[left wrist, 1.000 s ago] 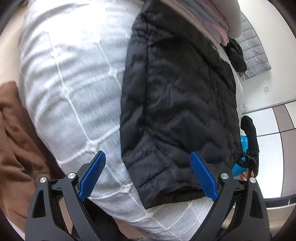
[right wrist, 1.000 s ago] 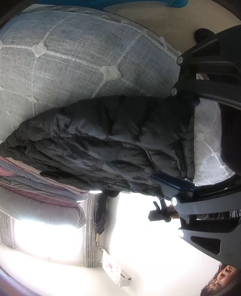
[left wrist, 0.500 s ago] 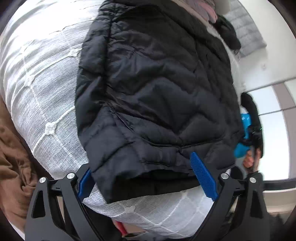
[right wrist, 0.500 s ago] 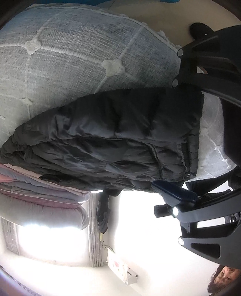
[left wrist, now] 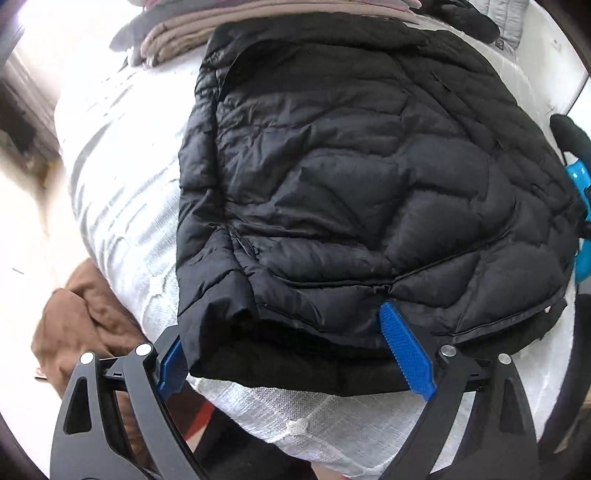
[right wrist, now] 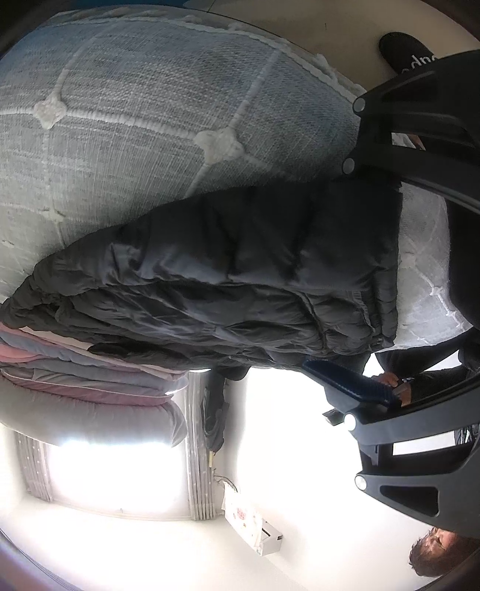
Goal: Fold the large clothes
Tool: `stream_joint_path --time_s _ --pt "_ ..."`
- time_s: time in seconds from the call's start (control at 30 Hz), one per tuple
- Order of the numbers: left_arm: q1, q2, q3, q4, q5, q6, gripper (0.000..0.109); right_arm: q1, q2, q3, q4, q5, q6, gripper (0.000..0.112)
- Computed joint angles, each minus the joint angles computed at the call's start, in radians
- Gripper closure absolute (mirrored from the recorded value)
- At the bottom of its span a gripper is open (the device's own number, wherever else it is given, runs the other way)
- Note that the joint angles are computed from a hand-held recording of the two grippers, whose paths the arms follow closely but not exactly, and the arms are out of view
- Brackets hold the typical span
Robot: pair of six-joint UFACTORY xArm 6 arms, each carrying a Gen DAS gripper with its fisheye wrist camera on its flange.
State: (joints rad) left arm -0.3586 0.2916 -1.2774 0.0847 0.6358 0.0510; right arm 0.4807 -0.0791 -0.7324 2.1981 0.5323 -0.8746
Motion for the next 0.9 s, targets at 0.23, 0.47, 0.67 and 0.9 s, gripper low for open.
stream_joint_path --time_s 0.23,0.47,0.67,0.9 --pt "0.011 -0.026 0.031 0.003 -0.026 0.018 0.020 0.009 -0.006 0.000 0.011 -0.015 -0.003 0.041" --pt "0.081 0.022 -0.023 -0.325 0.020 0.242 0.087 0.044 -0.008 -0.025 -0.084 -0.107 0.058 0.053" --pt "0.160 0.054 -0.079 -0.647 0.131 0.359 0.103 0.132 0.001 -0.067 -0.067 -0.300 0.055 0.102" --pt "0.200 -0.026 -0.023 -0.801 0.154 0.424 0.105 0.145 -0.042 -0.131 0.282 -0.367 -0.307 0.105"
